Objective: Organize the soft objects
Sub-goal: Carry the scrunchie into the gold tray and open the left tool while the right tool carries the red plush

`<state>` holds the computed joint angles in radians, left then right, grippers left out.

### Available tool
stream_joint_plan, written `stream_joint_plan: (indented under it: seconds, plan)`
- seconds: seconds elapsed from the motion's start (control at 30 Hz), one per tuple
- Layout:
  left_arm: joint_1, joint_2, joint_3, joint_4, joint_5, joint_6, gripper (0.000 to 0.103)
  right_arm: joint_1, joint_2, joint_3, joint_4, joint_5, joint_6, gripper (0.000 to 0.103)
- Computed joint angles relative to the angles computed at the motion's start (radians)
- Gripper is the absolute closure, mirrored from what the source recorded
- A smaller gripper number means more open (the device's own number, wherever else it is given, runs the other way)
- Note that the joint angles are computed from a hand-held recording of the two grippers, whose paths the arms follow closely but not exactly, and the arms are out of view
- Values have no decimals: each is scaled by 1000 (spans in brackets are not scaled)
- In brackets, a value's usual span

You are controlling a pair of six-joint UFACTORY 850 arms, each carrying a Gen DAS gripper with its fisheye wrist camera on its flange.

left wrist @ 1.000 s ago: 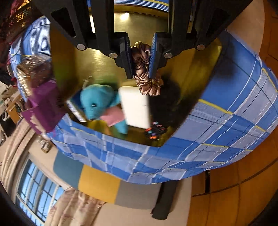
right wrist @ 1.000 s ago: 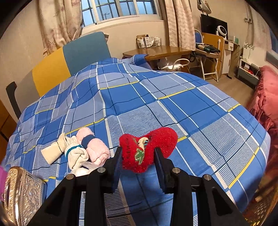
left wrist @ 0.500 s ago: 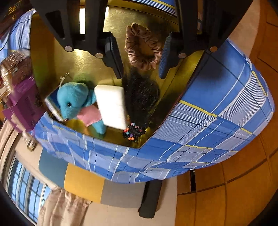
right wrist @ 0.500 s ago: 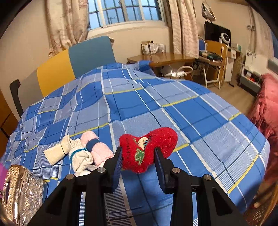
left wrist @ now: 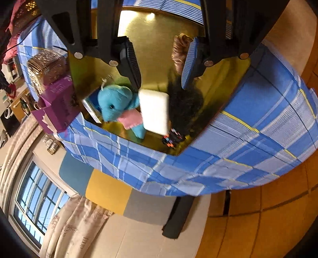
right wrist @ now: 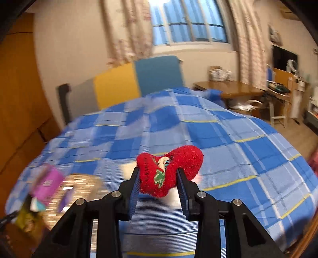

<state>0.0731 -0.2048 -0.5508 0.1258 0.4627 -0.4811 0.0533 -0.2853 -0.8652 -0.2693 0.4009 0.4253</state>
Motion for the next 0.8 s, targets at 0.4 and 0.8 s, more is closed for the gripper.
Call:
stream_joint_plan:
  seconds: [0.4, 0.8]
  plan:
    - [14, 31, 28, 141, -5, -97, 61, 315, 53, -19, -452, 73, 298, 67]
    - [93, 78, 80, 69, 49, -60, 60, 526, -193, -235, -819, -1, 659, 67]
